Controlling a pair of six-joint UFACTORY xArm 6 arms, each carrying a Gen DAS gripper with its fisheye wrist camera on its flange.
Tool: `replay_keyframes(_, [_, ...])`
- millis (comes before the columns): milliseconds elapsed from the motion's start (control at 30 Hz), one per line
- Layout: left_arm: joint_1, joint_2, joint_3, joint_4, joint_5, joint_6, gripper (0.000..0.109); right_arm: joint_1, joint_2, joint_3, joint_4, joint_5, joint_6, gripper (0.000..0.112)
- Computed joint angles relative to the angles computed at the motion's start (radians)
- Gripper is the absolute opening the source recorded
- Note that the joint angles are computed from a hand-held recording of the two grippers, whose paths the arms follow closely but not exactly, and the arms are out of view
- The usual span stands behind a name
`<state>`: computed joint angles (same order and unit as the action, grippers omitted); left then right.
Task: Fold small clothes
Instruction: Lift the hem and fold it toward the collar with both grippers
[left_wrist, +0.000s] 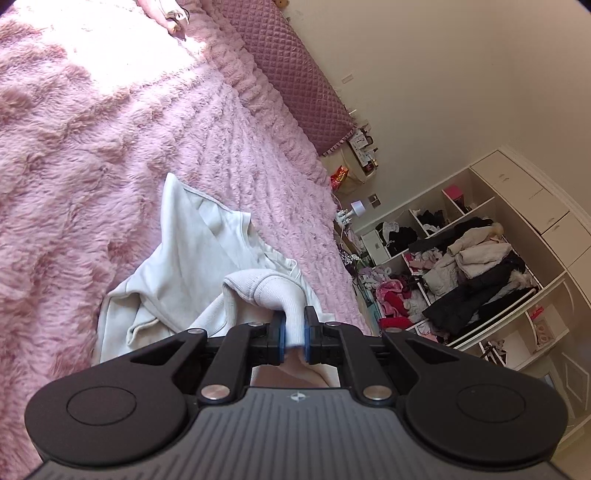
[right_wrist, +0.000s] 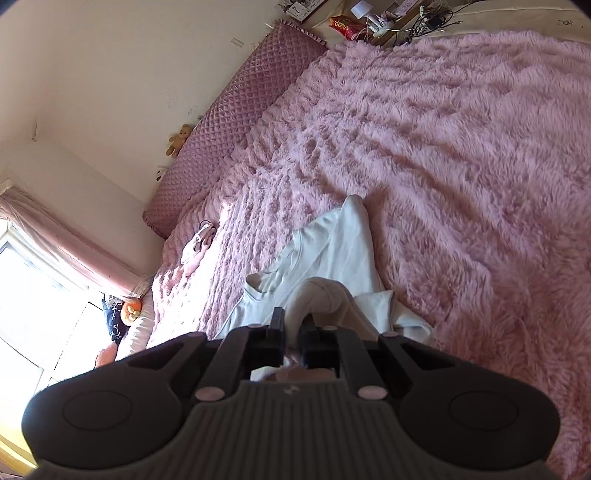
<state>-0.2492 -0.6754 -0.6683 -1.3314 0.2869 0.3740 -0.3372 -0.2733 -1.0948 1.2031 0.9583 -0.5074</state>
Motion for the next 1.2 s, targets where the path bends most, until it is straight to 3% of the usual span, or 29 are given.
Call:
replay_keyframes(200, [0.083,0.282,-0.224,-0.173,0.052,0.202,0.009,0.131,0.271,-0.262,-0.023,-0.158,0.058,0.003])
replay_keyframes(500, [0.141,0.589,-0.457,-0.223,0.055,0.272,0.009,0.227,0.634,-0.614,-0.125,-0.279,0.169,0.002])
replay_keyframes(700, [0.146,0.716,-0.531,-0.033,0.034,0.128,0.009,0.259,0.803,-0.788,-0.244,-0.299,0.261,0.002])
replay_keyframes(833, [0.161,0.743,-0.537,0.027,0.034,0.031,0.017,0.271,0.875,-0.857,-0.284,-0.315,0.314,0.003])
replay_keyframes(933, [0.203,0.733,-0.547,0.033,0.088,-0.025,0.02,0.264,0.892,-0.878,-0.269,-0.303,0.34,0.005])
replay_keyframes(1000, [0.216,0.695,-0.53,0.075,0.063,-0.039,0.021,0.255,0.873,-0.861,-0.227,-0.293,0.288,0.011])
replay_keyframes(1033, [0.224,0.67,-0.514,0.083,0.058,-0.034,0.021,0.252,0.849,-0.834,-0.196,-0.304,0.24,0.019])
replay_keyframes(1067, [0.234,0.644,-0.494,0.092,0.067,-0.043,0.021,0.251,0.818,-0.794,-0.162,-0.336,0.2,0.037])
replay_keyframes(1100, [0.244,0.615,-0.471,0.095,0.081,-0.046,0.021,0.247,0.795,-0.767,-0.129,-0.356,0.17,0.043])
replay_keyframes(1200, [0.253,0.512,-0.376,0.123,0.105,-0.031,0.021,0.205,0.718,-0.687,-0.047,-0.327,0.099,0.043])
